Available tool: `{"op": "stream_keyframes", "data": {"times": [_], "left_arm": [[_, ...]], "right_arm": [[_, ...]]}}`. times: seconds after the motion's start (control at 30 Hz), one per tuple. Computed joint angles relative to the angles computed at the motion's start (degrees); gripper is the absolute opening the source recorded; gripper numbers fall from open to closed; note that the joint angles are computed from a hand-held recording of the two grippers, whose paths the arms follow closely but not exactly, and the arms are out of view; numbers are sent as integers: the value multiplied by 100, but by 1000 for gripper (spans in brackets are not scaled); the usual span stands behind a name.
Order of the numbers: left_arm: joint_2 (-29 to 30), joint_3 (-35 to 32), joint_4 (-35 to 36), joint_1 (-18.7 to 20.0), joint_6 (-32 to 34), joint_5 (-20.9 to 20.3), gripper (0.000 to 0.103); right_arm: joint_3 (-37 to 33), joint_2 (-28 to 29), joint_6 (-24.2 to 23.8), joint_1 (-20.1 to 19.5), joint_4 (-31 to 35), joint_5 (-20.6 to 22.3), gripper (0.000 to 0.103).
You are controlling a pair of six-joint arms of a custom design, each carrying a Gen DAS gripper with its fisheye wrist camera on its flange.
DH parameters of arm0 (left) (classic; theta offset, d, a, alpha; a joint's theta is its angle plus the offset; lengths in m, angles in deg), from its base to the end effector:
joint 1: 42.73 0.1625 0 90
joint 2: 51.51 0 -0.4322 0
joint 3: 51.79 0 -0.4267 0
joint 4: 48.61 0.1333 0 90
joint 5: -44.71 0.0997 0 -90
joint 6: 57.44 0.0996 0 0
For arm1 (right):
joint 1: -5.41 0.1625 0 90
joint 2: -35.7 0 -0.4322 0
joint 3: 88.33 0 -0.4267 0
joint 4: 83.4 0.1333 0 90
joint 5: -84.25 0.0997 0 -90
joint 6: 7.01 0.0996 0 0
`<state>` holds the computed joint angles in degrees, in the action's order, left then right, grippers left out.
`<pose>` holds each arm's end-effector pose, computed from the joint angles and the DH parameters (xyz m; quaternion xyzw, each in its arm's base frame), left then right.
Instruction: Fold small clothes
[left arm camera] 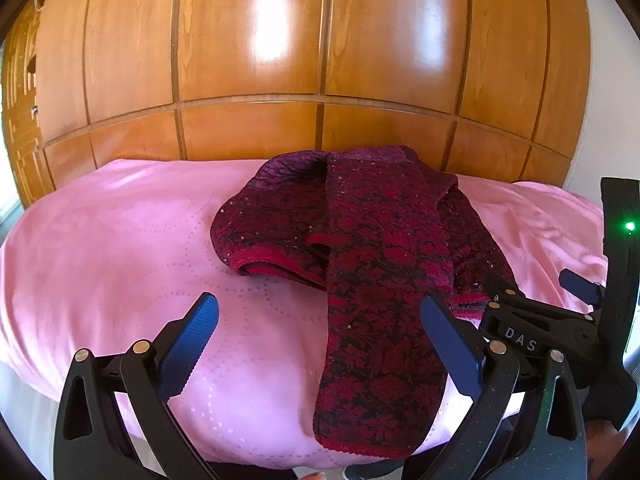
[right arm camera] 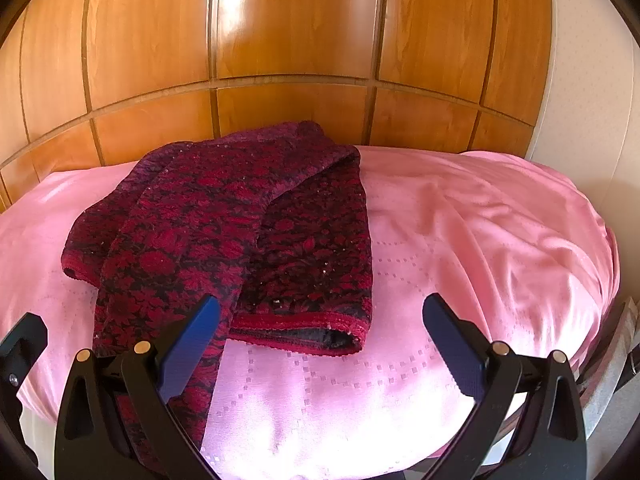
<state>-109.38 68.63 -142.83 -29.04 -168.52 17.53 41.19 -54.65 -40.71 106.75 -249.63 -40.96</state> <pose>-0.3752 -0.3198 0.0411 0.0197 0.7871 -0.4809 0.3857 0.1642 -0.4329 0.3203 0.2574 -0.8716 0.2416 0.3401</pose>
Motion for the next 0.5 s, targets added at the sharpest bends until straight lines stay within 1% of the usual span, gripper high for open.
{"op": "stream_keyframes", "data": {"times": [0.27, 0.4, 0.5], "left_arm": [[-9, 34, -82, -8, 80, 15, 100], [2, 88, -365, -13, 415, 67, 100], [25, 150, -783, -3, 845, 68, 100]], "right_arm": [[6, 22, -28, 10, -44, -25, 101], [11, 22, -34, 11, -50, -31, 101], [5, 30, -28, 7, -57, -28, 101]]}}
